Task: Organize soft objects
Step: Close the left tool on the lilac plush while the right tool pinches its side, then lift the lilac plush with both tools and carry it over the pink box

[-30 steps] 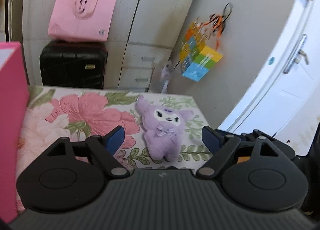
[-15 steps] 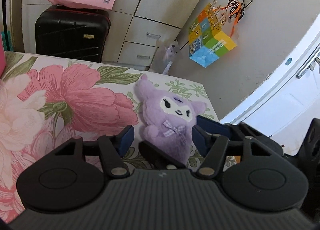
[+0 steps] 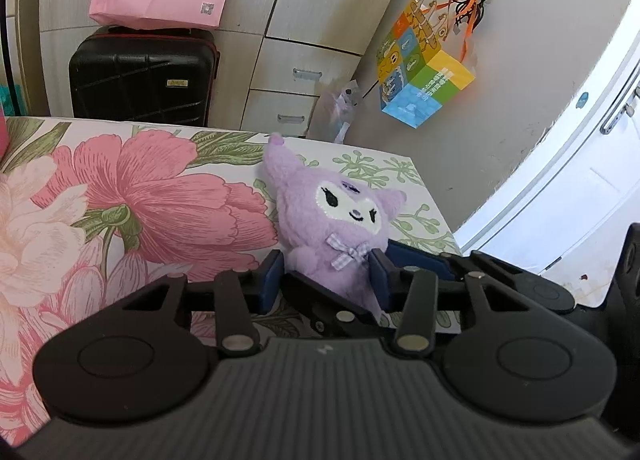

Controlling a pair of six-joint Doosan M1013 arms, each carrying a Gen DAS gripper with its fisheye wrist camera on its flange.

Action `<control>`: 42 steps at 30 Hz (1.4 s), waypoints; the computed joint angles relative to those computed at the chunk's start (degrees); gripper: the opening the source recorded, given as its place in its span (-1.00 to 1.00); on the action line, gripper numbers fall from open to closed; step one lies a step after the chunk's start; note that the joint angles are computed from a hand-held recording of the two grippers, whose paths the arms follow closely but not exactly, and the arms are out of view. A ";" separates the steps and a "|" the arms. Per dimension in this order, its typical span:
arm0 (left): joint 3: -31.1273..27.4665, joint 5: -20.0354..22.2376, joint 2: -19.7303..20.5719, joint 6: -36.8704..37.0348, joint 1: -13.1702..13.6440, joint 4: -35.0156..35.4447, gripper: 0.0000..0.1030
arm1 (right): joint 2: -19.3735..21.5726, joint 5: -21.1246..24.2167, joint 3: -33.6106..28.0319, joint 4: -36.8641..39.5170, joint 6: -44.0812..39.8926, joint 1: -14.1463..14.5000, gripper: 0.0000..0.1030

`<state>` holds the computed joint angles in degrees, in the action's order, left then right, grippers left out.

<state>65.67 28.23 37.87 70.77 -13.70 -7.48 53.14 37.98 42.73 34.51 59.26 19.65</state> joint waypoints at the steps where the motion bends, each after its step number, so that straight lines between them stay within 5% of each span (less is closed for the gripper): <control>1: 0.08 -0.05 -0.05 0.15 0.01 -0.20 -0.16 | -0.11 -0.12 0.25 0.63 -0.73 -0.04 0.42; 5: 0.58 -0.04 -0.53 0.61 -0.19 0.74 -0.16 | -1.07 -1.27 2.18 2.80 -3.18 -0.01 0.29; 22: 8.85 -0.23 -7.66 -1.99 -1.93 6.77 -0.16 | -9.42 -7.84 15.75 9.37 -10.69 1.46 0.29; 42: 26.81 -9.05 -21.51 -6.40 -3.95 11.58 -0.16 | -21.66 -13.70 33.21 18.04 -24.55 4.53 0.29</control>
<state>92.48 19.18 16.36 64.38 -17.66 4.10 31.48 24.28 75.94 52.55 34.71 24.18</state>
